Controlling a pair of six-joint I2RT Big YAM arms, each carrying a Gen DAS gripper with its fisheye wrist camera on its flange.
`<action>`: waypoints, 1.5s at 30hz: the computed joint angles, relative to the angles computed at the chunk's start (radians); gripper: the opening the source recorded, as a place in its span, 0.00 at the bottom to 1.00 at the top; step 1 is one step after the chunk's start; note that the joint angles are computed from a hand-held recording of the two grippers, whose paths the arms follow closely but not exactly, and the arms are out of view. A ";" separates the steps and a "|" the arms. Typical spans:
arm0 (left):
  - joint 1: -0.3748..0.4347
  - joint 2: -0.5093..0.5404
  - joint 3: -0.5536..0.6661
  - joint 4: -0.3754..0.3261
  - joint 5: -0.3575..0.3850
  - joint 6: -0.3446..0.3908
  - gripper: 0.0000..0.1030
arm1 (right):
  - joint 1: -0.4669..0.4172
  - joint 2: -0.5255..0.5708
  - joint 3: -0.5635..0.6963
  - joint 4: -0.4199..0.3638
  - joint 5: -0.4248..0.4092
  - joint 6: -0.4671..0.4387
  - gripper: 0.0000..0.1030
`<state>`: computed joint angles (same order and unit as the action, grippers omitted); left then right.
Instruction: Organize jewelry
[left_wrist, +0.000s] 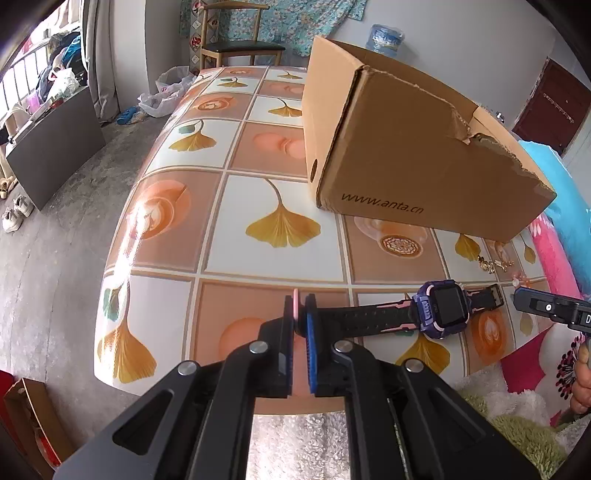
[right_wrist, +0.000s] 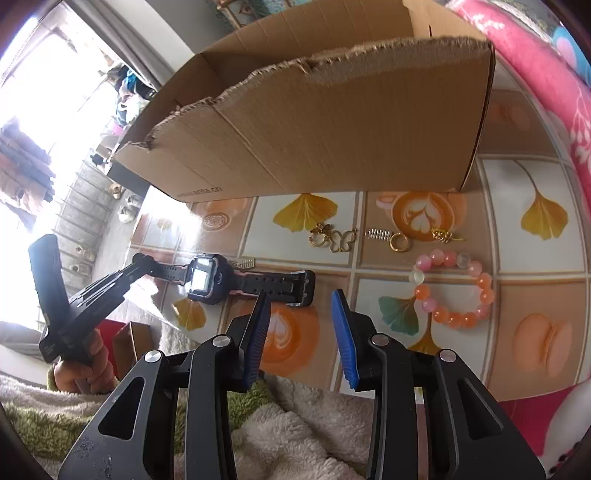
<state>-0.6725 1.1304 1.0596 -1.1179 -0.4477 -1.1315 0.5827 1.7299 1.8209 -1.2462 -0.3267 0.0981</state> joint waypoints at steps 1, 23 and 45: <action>-0.002 0.003 0.003 -0.005 -0.005 0.002 0.05 | 0.003 0.006 0.005 -0.001 0.012 0.010 0.32; -0.012 0.002 -0.001 -0.001 -0.017 -0.001 0.06 | 0.078 0.027 0.000 0.025 0.178 0.025 0.07; -0.044 -0.047 -0.001 0.027 -0.086 0.053 0.03 | 0.101 0.070 0.123 -0.024 0.086 -0.158 0.08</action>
